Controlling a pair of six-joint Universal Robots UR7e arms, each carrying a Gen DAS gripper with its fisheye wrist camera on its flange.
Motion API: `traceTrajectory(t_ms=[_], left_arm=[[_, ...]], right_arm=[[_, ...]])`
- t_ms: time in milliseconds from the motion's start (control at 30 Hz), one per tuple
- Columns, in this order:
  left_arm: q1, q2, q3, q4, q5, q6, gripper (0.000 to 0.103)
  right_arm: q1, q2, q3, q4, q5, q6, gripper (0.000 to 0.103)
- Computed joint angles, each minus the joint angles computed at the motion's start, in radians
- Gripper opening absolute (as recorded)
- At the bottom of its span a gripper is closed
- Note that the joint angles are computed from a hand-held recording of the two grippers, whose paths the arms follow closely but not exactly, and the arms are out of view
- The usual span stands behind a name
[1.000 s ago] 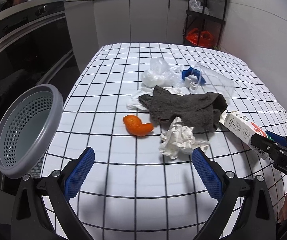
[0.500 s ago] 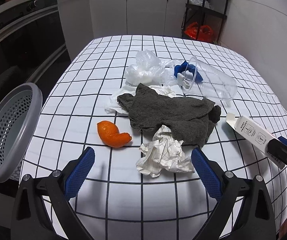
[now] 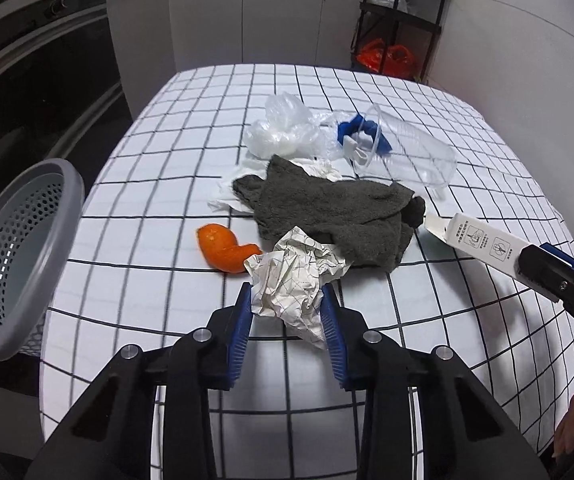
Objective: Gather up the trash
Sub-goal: 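Grasp the crumpled white paper with the left gripper while the right gripper lifts the box, then carry paper and box over the grey basket and open both grippers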
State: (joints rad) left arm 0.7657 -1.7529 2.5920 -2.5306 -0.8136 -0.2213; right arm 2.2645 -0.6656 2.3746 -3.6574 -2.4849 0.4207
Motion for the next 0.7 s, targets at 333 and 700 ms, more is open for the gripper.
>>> traceTrajectory(t_ms=[333, 700], left_arm=[[-0.07, -0.208, -0.015, 0.186, 0.086, -0.038, 0.033], [-0.064, -0.297, -0.045, 0.288, 0.121, -0.052, 0.033]], right_arm=[[0.038, 0.018, -0.028, -0.028, -0.02, -0.043, 0.055], [0.085, 0.033, -0.064, -0.049, -0.023, -0.083, 0.055]])
